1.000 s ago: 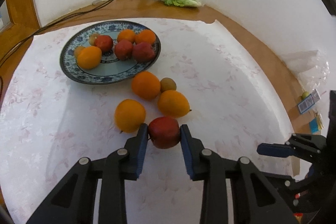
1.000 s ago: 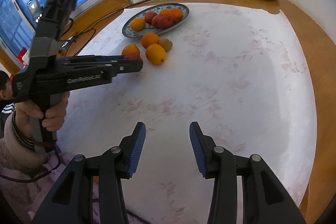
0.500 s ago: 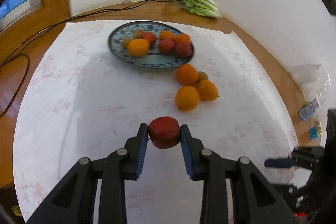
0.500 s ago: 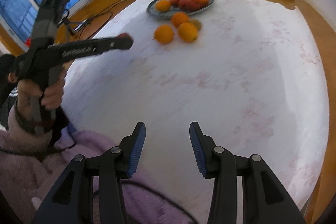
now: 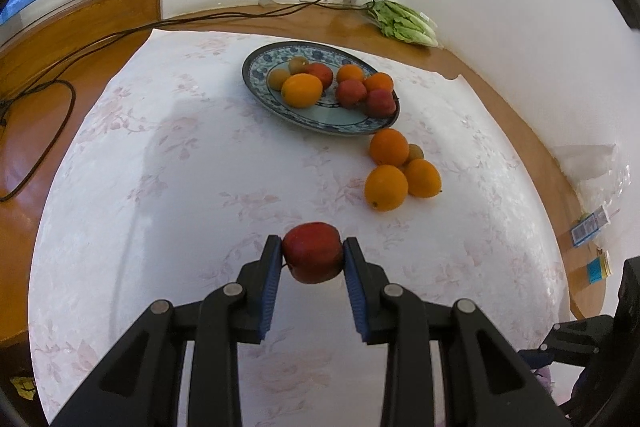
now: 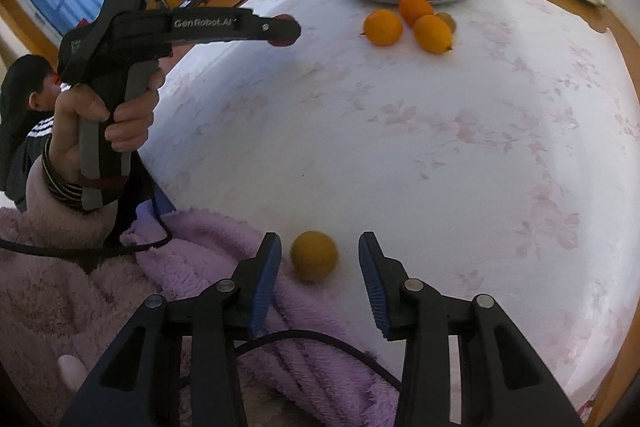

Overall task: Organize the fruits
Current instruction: 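Grasp a small yellow fruit by the blanket with the right gripper while the left holds the apple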

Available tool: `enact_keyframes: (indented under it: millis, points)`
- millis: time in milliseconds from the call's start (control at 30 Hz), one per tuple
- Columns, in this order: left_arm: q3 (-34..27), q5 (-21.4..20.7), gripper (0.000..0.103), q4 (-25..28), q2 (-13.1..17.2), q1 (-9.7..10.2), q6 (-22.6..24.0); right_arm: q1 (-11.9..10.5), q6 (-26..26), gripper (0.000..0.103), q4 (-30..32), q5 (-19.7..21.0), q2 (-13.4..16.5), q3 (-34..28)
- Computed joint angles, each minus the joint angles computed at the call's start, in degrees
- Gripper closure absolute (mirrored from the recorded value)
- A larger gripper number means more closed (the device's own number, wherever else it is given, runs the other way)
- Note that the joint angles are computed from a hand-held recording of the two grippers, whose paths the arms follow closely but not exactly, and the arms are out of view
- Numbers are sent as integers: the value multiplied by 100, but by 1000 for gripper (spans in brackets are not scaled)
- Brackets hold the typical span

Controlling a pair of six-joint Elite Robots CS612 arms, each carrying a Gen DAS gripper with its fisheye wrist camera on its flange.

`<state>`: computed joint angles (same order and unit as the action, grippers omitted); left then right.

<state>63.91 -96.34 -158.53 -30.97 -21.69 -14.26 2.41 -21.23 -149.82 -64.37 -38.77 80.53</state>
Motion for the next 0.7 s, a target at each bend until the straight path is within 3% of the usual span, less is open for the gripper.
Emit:
enact_keyframes:
  millis: [200,700]
  points:
    - [-20,13,71,35,9,-3,-24,12,-163,76,267,44,40,-70]
    - [-70,78,71,21,16,-13,-37,-107,304,76,-267,154,134,-278]
